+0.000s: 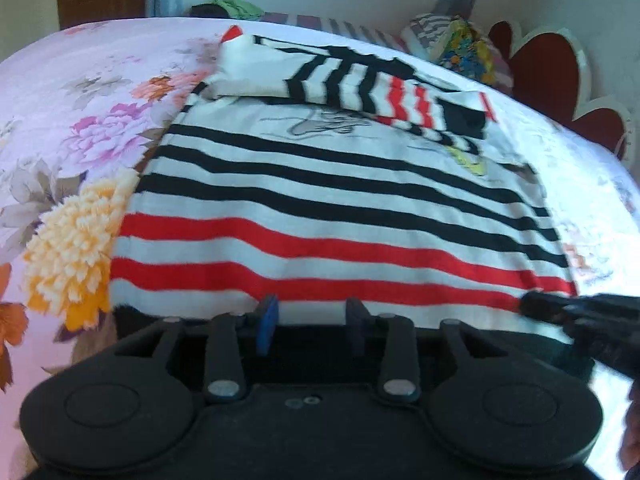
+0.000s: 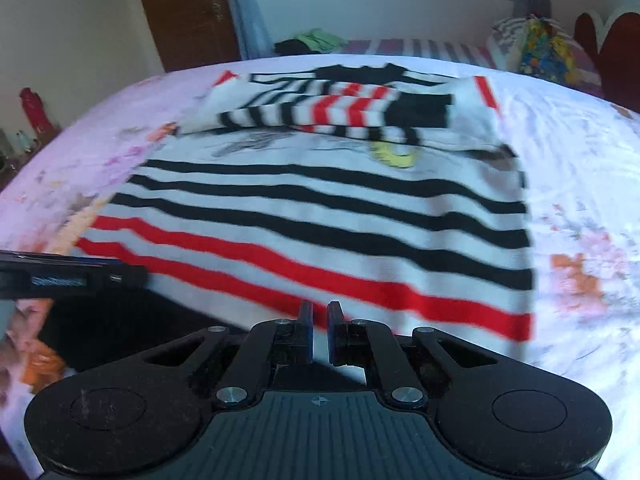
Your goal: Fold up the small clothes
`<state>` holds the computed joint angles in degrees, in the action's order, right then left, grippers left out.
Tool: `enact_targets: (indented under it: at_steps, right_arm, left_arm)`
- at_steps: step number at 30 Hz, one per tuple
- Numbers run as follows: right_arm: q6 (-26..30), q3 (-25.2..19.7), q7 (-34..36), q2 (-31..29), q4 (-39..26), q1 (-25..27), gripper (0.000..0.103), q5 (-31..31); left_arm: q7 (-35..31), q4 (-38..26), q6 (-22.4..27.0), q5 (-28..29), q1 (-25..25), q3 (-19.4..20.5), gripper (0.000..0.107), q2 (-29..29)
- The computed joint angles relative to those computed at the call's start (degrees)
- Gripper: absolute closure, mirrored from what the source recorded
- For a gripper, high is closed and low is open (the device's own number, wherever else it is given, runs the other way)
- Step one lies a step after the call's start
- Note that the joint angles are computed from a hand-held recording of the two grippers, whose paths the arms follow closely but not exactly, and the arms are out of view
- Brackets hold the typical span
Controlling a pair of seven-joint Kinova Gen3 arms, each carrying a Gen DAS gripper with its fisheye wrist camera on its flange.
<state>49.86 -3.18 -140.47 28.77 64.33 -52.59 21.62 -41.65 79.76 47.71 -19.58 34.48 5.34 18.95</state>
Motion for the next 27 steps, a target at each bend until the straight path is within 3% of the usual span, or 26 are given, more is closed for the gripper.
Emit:
enact_targets:
  at_steps: [5, 7, 12, 17, 24, 25, 27]
  right_arm:
    - [5.55, 0.0, -1.14, 3.17, -4.2, -2.97, 0.097, 0.04]
    - [6.14, 0.91, -3.72, 2.26, -2.69, -4.57, 0.097, 1.97]
    - [14.34, 2.71, -11.72, 1.38, -3.87, -8.3, 0.097, 4.94]
    - [18.55, 1.75, -15.97, 1.79, -4.56, -9.86, 0.097, 7.57]
    - [25.25, 1.38, -19.04, 3.17, -8.41, -12.17, 0.096, 8.82]
    - [24.88, 1.42, -20.14, 2.76, -7.41, -12.37, 0.094, 9.0]
    - [25.55, 1.32, -21.66, 2.48, -7.28, -12.63, 0.072, 9.16]
  left_arm:
    - [-1.36, 3.36, -1.12, -0.82, 0.2, 0.41, 0.064, -1.0]
    - [-3.04, 5.03, -2.19, -0.59, -0.43, 0.9, 0.064, -2.14]
    - [-6.85, 8.14, -4.78, 1.52, -2.46, 1.99, 0.062, -4.19]
    - [-8.65, 8.69, -5.23, 1.1, -2.18, 2.38, 0.05, -4.49]
    - [-9.28, 13.61, -8.86, 3.58, -4.32, 2.63, 0.049, -8.31]
    - [-10.39, 13.98, -8.83, 4.42, -5.13, 2.94, 0.049, -8.49]
    - [-13.38, 15.45, -10.18, 6.0, -6.69, 3.52, 0.049, -9.25]
